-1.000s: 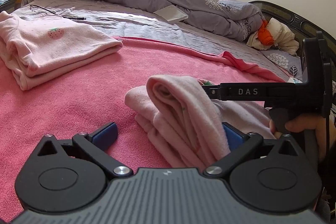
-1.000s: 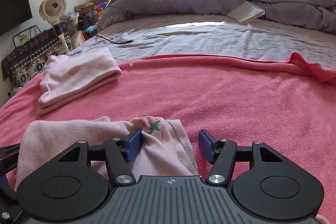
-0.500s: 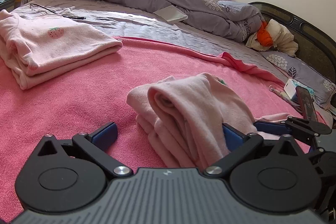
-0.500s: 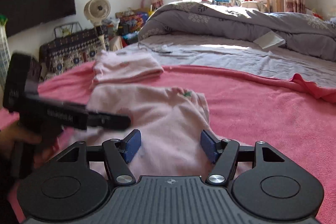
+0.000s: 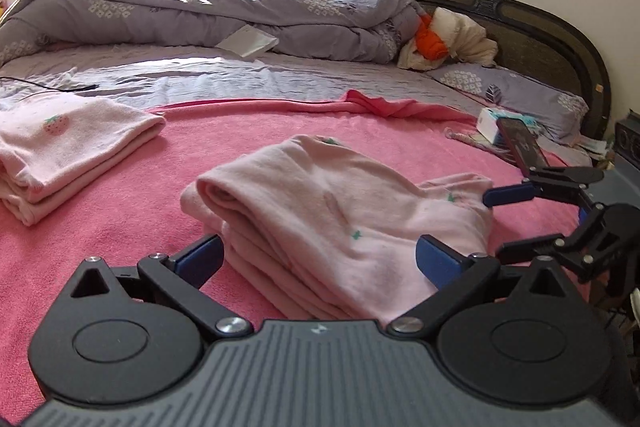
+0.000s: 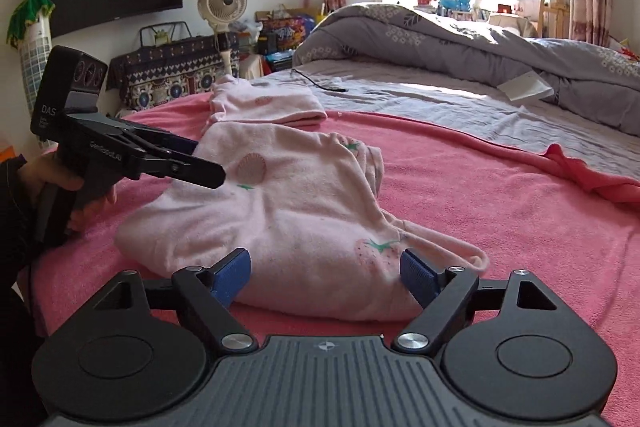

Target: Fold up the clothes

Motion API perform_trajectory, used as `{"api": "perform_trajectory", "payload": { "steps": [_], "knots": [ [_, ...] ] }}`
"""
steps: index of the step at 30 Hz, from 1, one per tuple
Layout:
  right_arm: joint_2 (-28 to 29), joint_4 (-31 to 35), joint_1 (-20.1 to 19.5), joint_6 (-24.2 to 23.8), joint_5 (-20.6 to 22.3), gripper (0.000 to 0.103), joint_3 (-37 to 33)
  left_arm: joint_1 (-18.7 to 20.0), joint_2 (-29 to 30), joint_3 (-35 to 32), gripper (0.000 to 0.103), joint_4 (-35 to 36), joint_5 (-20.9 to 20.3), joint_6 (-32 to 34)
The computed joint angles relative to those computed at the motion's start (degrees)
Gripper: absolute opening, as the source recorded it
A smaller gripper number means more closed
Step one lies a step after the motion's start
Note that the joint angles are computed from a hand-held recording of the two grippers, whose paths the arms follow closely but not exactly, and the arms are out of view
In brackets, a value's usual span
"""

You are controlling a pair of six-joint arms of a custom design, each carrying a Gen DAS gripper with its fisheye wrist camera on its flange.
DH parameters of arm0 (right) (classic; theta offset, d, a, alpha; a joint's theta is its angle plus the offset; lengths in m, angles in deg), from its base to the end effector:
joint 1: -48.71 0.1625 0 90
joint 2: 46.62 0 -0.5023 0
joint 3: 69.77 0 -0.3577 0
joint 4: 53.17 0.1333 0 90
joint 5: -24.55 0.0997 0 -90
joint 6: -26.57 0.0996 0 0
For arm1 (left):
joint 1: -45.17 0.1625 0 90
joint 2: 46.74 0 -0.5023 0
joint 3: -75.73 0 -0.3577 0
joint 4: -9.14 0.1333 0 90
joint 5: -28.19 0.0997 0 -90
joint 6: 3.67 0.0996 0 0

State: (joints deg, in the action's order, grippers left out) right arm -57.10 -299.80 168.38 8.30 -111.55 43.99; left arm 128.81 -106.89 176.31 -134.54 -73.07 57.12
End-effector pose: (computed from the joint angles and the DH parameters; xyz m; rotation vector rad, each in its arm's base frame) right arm 0.3142 -0.4272 -0.0555 0.4587 -2.1762 1.1792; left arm 0.0421 -0.6504 0.2940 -1.7101 -2.5134 0.4510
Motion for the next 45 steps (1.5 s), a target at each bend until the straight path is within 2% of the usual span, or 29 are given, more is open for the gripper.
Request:
{"api": "perform_trajectory", "payload": {
  "steps": [4,7,10,11,13,14,15,16,18,20,21,25,28,45],
  "knots": [
    [-0.89,1.34,-0.78,2.83,-0.69,0.085,4.03,0.40,-1.43,0.81,0.102,3.20,1.53,5.28],
    [-1.53,2.46,-1.36,0.39,-0.23,0.089,5.13,1.05,-2.23,0.21,0.103,4.70,1.27,7.17],
    [-3.14,6.38,-1.84,-1.57,0.70,0.099,4.79,1.78,-3.02,-0.89,0.103,7.63,1.47,11.90],
    [-3.95,8.79,-2.47,-2.09,2.09,0.103,4.82,2.00,-3.20,-1.20,0.103,8.46,1.63,13.50],
    [-4.59,11.03,-4.65,-4.37,5.89,0.103,4.93,1.90,-2.89,-0.39,0.103,6.74,3.95,14.51],
    [-4.12,8.55,-6.34,-5.41,9.29,0.103,5.33,1.05,-2.45,0.28,0.103,5.31,7.41,13.22],
    [-3.33,4.72,-7.94,-5.72,12.60,0.103,5.87,0.63,-2.18,0.47,0.103,5.04,8.68,12.61],
    [-3.24,3.29,-8.57,-5.45,14.11,0.103,6.32,0.57,-2.25,0.31,0.103,5.37,8.36,12.93],
    [-4.26,6.60,-7.76,-5.62,12.40,0.103,5.85,0.44,-2.35,-0.05,0.103,6.08,7.80,13.55],
    [-4.66,8.56,-7.26,-9.22,11.53,0.103,5.05,0.21,-1.62,-0.76,0.103,7.07,8.45,13.58],
    [-4.79,9.01,-7.64,-10.58,12.41,0.103,4.89,0.11,-1.25,-1.13,0.103,7.59,8.74,13.53],
    [-4.47,5.92,-9.49,-8.58,16.66,0.103,6.30,-0.07,-0.38,-2.18,0.103,9.01,8.65,12.96],
    [-3.73,4.98,-8.81,-9.68,15.20,0.103,5.71,-0.18,-0.16,-1.96,0.103,8.67,8.54,13.18],
    [-3.37,2.63,-9.41,-9.22,16.83,0.103,6.32,0.04,0.18,-2.79,0.103,9.94,7.89,12.45]
  ]
}}
